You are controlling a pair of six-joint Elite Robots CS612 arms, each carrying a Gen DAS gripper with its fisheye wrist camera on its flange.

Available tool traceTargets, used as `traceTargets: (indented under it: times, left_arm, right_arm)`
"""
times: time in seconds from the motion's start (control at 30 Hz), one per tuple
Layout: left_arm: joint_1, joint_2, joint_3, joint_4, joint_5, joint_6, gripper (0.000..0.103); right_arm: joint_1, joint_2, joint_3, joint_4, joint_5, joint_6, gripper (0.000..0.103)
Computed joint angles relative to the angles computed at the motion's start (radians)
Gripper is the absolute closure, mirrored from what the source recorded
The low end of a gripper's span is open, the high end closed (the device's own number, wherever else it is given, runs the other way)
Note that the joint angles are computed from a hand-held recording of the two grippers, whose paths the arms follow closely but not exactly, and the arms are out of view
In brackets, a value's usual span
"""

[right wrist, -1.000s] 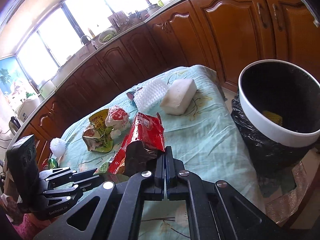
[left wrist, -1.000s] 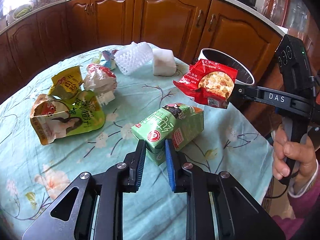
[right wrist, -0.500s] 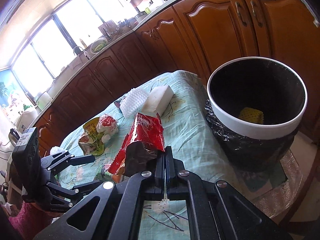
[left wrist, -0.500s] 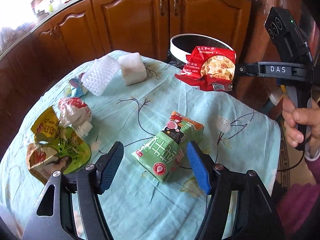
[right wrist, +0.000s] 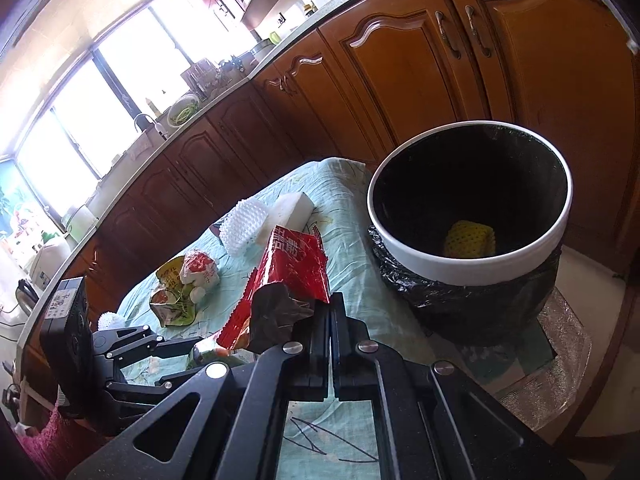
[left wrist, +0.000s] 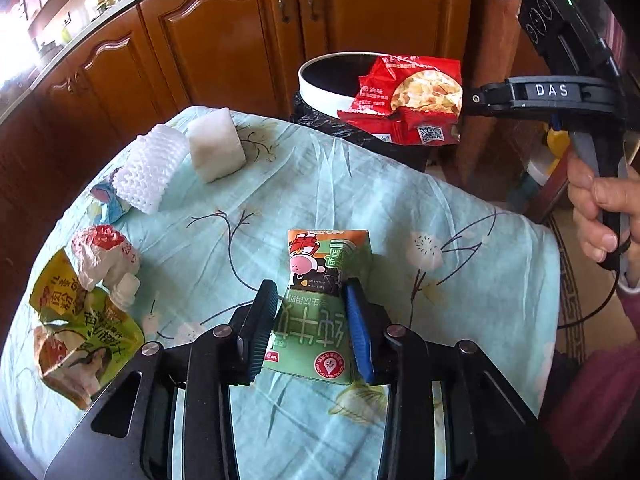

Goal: Collect trash
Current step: 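Carry the carton and chip bag to the bin and open both tools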

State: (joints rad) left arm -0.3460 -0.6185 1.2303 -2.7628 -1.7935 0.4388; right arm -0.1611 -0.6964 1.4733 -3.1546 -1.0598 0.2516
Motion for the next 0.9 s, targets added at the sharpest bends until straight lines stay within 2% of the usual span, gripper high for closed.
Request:
traceTargets:
  times: [0.2, 0.37, 0.6, 0.9]
  left_arm:
    - [0.004, -0.002, 0.002, -0.051, -0.046, -0.151, 0.070]
    - [0.000, 0.010, -0.028, -0.075, -0.076, -0.239, 0.070]
    - [-0.021, 0.036, -0.090, -0.090, -0.122, -0.317, 0.070]
    - [-0.052, 0.096, -0.229, -0.031, -0.134, -0.368, 0.070]
  right_arm:
    - [-0.016, -0.001, 0.005, -0.024, -0.004, 0.019, 0.102]
    - [-0.030, -0.004, 0.010, -0.040, -0.023, 0.032, 0.102]
    - [-0.050, -0.006, 0.006, -0.037, -0.057, 0.030, 0.102]
    - [-0.067, 0.009, -0.039, -0.015, -0.111, 0.028, 0.102]
